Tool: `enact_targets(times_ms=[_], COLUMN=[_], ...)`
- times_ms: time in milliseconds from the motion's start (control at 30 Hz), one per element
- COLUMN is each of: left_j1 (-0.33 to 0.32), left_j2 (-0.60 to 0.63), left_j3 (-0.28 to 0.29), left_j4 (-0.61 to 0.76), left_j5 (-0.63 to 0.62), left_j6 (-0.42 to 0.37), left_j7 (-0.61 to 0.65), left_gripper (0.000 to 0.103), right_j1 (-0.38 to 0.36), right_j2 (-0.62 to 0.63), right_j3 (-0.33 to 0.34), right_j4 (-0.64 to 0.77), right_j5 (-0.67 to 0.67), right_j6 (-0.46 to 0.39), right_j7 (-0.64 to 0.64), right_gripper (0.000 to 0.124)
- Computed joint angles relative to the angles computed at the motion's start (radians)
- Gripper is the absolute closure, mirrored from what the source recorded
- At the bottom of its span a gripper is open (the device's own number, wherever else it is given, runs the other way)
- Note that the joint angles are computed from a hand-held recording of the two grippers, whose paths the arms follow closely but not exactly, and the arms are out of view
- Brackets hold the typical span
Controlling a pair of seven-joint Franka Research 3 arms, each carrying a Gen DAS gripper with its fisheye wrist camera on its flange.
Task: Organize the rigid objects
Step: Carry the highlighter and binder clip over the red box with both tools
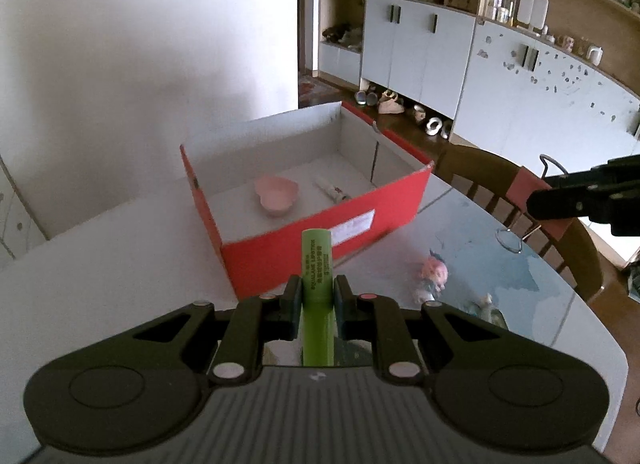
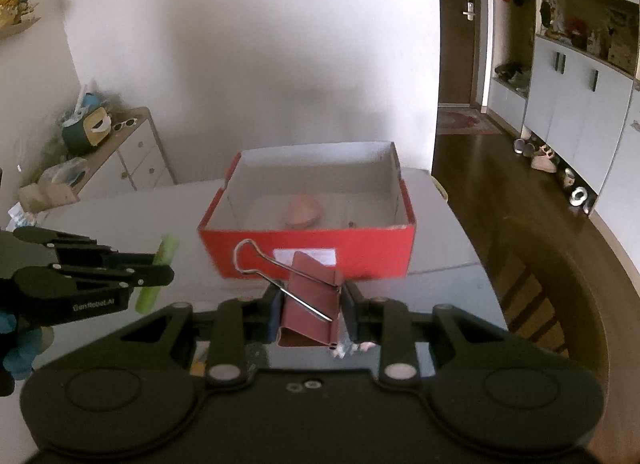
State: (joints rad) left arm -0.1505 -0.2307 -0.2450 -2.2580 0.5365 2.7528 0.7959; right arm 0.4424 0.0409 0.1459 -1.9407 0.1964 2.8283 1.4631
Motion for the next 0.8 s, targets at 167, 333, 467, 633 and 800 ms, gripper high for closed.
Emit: enact_targets(times_ms=[167, 333, 467, 633, 800], left_j1=[0.011, -0.004, -0.014, -0.028, -0.024], left_j2=[0.107, 0.227, 0.327, 0.46, 0.582], left_j3=[0.003, 0.027, 0.05, 0.074, 0.077], left_j4=[0.129, 0.281, 0.398, 0.55, 0.678], left_j5=[0.04, 0.051, 0.006, -0.056, -0.158], left_j6=[-0.03, -0.072, -0.091, -0.163, -0.239], left_j7=[0.001, 0.034, 0.094, 0.157, 0.244], left_gripper=[0.086, 0.086, 0.086, 0.086, 0.086], right_j1=[-0.014, -0.015, -0.012, -0.001, 0.016], right_j2=[0.098, 0.222, 0.322, 0.46, 0.608], right_j3=[-0.005, -0.017, -0.025, -0.039, -0.052], right_j4=[0.123, 0.276, 0.4, 0.578, 0.767], right_j5=[0.042, 0.039, 0.033, 0.013, -0.013], right_j6=[-0.026, -0.055, -0.076, -0.131, -0.206], right_j7=[-0.058, -0.07, -0.075, -0.072, -0.082], right_gripper=[0.094, 0.094, 0.094, 0.094, 0.094])
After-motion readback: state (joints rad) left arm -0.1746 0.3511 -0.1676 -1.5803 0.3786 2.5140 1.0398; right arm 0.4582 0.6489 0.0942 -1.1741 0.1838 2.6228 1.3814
